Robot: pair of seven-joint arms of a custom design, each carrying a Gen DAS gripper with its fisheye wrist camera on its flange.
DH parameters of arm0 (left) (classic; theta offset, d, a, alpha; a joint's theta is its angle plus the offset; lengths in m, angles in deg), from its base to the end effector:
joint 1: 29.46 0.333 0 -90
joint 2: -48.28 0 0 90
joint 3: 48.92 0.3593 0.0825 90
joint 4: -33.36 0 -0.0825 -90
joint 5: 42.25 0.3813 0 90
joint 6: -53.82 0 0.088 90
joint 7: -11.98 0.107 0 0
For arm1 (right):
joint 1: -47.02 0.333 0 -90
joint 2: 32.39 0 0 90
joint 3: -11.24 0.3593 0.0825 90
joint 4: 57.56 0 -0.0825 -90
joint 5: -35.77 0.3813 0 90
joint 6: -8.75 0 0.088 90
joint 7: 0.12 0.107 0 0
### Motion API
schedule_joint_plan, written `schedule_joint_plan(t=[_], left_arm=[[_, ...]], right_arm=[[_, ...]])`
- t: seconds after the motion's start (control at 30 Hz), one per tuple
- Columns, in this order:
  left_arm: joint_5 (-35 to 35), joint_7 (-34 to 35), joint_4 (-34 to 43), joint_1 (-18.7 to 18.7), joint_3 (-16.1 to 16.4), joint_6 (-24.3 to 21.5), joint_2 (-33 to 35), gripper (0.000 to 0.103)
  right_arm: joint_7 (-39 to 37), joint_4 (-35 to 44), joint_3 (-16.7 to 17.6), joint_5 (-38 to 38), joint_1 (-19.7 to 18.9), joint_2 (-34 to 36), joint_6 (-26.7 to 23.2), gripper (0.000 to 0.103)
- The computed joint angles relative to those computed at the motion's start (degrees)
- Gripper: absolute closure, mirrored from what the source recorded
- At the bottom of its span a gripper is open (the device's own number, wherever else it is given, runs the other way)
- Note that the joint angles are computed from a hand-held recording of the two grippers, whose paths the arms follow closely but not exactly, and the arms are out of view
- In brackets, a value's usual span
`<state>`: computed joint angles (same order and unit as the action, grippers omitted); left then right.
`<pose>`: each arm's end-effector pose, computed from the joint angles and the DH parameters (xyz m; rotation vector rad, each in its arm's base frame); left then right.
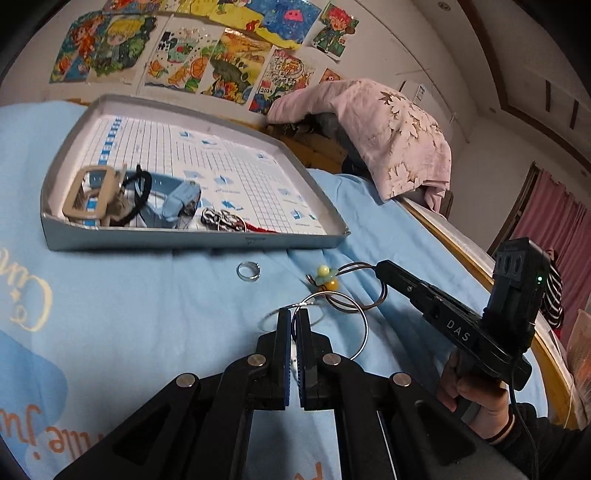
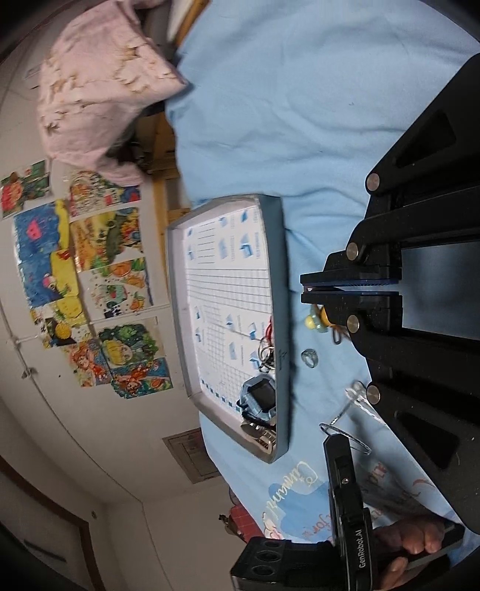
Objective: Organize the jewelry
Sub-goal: 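Grasp the silver hoops with the left tool while the right tool grasps the yellow-bead hair tie, then carry the hoops and hair tie into the tray and open both tools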
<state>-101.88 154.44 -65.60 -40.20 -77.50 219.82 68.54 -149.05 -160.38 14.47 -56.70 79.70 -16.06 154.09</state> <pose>0.5966 -0.3596 0.5094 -1.2817 2.3487 -1.5293 0.5411 0.4014 0.4737 -1.2790 1.6435 -0.8832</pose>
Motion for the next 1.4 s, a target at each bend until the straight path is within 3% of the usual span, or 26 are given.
schedule_joint_plan(t=[0.2,0.33,0.73,1.07,1.3,1.4], left_arm=[[6.4,-4.8,1.1,-1.4,1.6,1.3,-0.4,0.100],[14.6,-11.5,2.8,-2.8,3.9,-0.9,-0.5,0.100],[18.4,-15.2,9.6,-0.3,2.0,-5.0,1.8,0.100],[33.8,-28.2,23.5,-5.8,7.2,-5.2,10.3,0.100],[45.8,-40.2,35.6,-10.3,11.8,-11.5,19.6,0.100],[47.8,-43.1,38.3,-10.3,11.5,-14.2,21.8,0.100]], right_arm=[[-2.9,0.7,0.2,0.3,0.9,-0.8,-3.0,0.101],[-4.3,1.6,0.4,-0.2,1.3,-0.9,-4.8,0.101],[-9.3,5.2,-0.3,-0.8,1.4,-0.7,-5.8,0.101],[-16.3,16.2,-3.0,1.9,0.1,5.5,0.4,0.101],[-25.8,23.7,-5.5,13.0,-0.3,12.4,4.7,0.101],[-27.1,22.9,-6.6,17.5,-0.4,13.0,6.4,0.101]])
